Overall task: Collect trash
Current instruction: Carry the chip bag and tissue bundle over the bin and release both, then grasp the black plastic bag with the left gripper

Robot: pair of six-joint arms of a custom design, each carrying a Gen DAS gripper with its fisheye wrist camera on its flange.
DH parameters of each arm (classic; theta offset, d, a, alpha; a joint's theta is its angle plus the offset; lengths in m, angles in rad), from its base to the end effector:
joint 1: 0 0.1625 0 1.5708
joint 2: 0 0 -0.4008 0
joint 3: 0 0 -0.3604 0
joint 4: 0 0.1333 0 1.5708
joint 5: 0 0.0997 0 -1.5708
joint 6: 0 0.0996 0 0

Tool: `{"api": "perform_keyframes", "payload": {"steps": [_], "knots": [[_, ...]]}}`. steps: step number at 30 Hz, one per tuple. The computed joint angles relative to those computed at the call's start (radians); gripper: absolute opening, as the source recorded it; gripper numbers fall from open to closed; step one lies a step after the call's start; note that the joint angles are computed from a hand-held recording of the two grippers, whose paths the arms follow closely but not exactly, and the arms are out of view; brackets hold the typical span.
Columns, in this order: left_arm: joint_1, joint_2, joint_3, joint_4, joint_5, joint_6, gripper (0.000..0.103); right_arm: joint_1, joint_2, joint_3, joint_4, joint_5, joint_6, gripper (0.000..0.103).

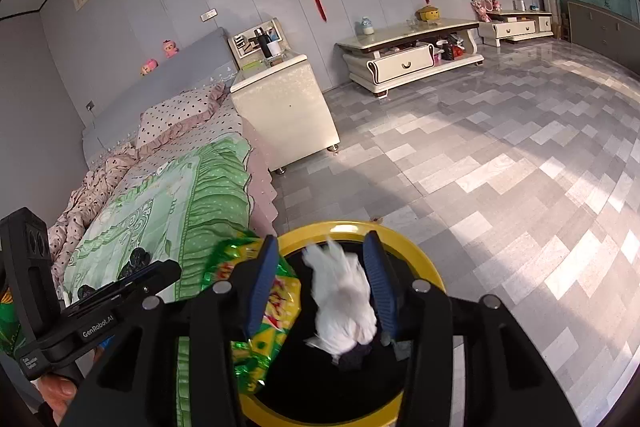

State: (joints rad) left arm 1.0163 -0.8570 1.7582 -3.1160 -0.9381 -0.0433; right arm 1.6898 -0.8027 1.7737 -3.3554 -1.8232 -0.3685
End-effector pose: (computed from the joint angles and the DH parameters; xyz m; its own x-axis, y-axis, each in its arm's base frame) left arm -0.1599 -0.6232 0.1785 -0.8899 0.0932 -0.4464 0.3829 0.6846 -0.6203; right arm 0.1813 -0.6032 0.1595 -0.8876 -0.1848 0.4218 -0.4302 0.6597 -0.6162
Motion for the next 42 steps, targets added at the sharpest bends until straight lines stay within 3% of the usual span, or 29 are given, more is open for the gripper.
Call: {"api": "perform_keyframes", "payload": {"steps": [4,10,15,25,28,33,42], "knots": [[0.001,-0.02,0.021,-0.031,0.019,-0.008,0.06,0.004,-0.006,0.011,-0.01,-0.008,0.007,0.054],[-0.001,-0.072,0.07,-0.086,0.094,0.002,0.076,0.029,-0.005,0.029,-0.042,-0.007,0.0,0.071],[0.008,-0.146,0.124,-0.127,0.166,0.021,0.083,0.065,0.015,0.027,-0.048,0.012,-0.02,0.077],[0.064,-0.341,0.214,-0.169,0.298,0.071,0.085,0.165,0.104,-0.026,-0.014,0.058,-0.051,0.077],[0.088,-0.393,0.228,-0.176,0.331,0.089,0.086,0.192,0.136,-0.054,0.016,0.098,-0.055,0.087],[0.142,-0.471,0.232,-0.198,0.378,0.147,0.086,0.24,0.201,-0.112,0.077,0.135,-0.073,0.087],[0.286,-0.549,0.178,-0.185,0.393,0.192,0.086,0.301,0.352,-0.259,0.232,0.141,-0.084,0.088]]}}
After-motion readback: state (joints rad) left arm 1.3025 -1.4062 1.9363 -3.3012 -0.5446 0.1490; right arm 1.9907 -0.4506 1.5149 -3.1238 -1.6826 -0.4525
